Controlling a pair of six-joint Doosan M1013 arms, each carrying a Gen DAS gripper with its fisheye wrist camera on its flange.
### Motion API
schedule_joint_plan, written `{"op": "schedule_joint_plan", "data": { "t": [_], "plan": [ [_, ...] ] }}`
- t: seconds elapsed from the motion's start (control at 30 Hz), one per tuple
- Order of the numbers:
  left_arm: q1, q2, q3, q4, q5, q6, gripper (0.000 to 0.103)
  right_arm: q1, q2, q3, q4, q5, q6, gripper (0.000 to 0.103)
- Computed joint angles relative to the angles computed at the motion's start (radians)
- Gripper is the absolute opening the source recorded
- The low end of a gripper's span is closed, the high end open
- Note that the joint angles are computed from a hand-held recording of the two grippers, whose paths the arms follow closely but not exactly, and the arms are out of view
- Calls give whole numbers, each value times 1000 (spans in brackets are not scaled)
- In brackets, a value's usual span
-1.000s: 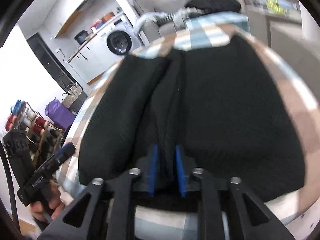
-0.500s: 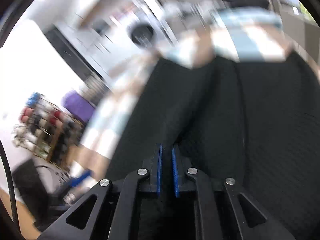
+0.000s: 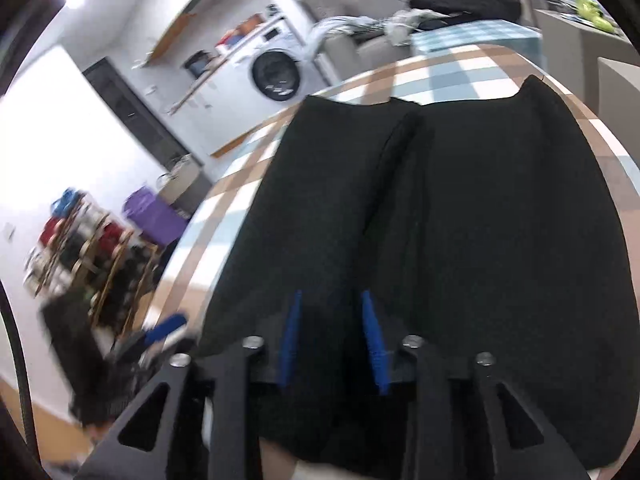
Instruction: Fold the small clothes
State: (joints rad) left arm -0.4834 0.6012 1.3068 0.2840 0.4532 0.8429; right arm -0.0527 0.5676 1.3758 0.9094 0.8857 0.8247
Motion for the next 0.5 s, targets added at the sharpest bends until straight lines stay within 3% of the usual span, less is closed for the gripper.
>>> {"op": "schedule_joint_plan", "data": {
  "t": [0.13,0.3,0.37,0.5],
  "plan": [
    [4,-1,0,-17,3,6,75,-14,-19,53,21,30,-89,43],
    [5,-5,4,-10,-3,-7,75,-15,-27,65,-7,59,-182,56],
    [6,-5,5,-11,-8,-5,75,-12,-35,70,-22,69,-218,66],
    [4,-6,6,-21,-14,18,75,7,-58,105,-26,-1,-327,67]
  ]
}}
